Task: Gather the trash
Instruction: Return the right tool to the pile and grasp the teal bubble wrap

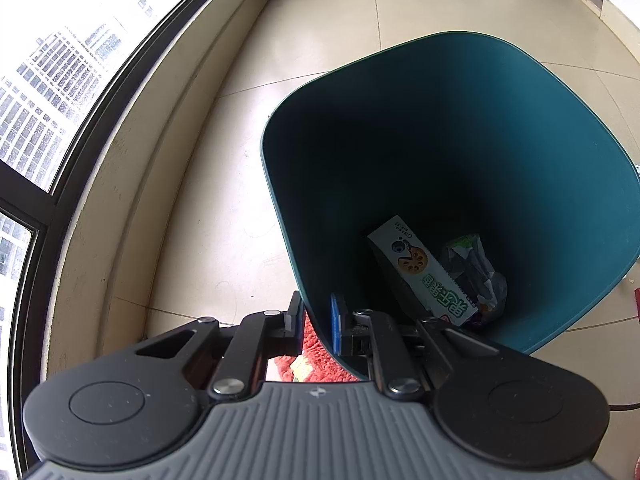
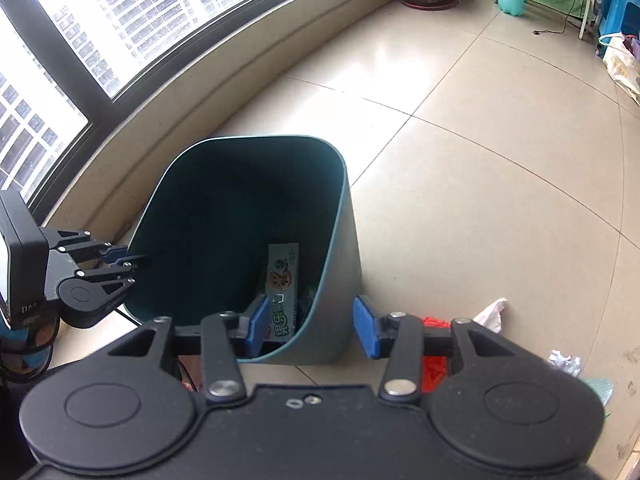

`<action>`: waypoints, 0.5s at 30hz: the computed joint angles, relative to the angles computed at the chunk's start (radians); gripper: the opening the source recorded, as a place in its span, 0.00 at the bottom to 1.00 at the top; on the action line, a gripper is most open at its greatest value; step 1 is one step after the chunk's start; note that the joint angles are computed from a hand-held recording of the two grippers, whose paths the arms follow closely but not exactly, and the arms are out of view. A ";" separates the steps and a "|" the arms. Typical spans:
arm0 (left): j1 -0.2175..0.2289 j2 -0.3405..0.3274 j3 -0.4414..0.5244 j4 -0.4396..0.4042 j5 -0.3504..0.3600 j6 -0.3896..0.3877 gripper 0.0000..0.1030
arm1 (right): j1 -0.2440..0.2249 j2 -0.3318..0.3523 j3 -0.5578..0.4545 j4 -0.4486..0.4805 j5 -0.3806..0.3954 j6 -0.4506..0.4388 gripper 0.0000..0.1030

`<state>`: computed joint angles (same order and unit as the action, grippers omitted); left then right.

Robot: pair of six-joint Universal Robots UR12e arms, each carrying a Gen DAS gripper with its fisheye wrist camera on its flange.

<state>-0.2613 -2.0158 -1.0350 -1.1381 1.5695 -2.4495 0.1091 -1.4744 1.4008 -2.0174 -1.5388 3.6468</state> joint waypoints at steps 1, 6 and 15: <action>-0.001 0.000 0.000 0.000 0.002 0.000 0.12 | -0.005 -0.014 0.015 0.001 -0.012 0.008 0.47; -0.002 0.000 -0.001 0.002 0.008 -0.003 0.12 | -0.040 -0.099 0.121 0.000 -0.041 0.085 0.52; -0.008 -0.003 -0.001 0.007 0.028 -0.015 0.12 | -0.130 -0.221 0.298 0.057 -0.088 0.232 0.72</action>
<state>-0.2696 -2.0187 -1.0363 -1.1314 1.5971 -2.4645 -0.0212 -1.6958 1.6993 -1.9607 -1.6269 3.8792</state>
